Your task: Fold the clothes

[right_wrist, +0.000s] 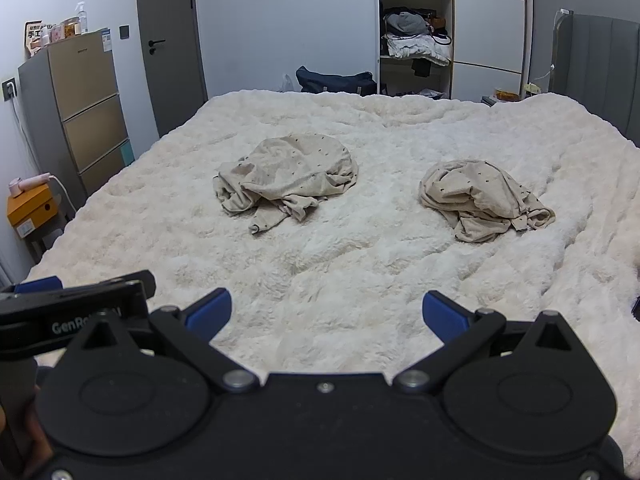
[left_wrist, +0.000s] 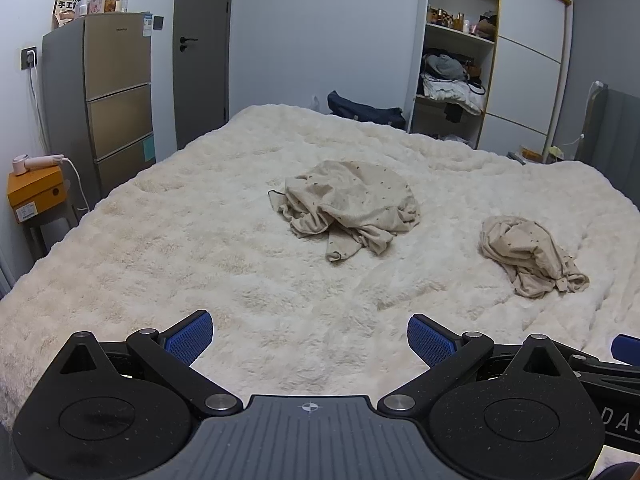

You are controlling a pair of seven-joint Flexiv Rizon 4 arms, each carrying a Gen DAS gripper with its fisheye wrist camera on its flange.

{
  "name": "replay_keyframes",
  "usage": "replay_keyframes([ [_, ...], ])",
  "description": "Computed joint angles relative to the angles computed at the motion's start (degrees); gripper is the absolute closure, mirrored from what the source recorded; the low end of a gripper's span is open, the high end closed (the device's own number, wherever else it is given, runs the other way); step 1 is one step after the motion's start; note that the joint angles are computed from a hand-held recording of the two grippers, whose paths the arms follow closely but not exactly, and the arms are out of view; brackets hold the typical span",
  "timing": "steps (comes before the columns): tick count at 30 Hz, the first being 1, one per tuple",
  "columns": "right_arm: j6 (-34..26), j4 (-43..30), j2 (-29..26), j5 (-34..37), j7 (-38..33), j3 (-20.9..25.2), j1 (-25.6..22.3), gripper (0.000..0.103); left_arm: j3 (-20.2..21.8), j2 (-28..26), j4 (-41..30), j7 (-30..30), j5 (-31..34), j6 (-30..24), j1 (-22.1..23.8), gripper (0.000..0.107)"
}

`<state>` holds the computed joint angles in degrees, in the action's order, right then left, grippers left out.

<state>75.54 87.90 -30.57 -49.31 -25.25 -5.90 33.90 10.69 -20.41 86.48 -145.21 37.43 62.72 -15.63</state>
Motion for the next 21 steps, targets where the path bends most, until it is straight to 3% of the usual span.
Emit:
replay_keyframes([
  [21,-1.7,-1.3,-0.9,2.7,-3.8,1.3,-0.5,0.000,0.2,-1.3,-1.1,1.0,-0.3,-0.7,-0.3,0.004],
])
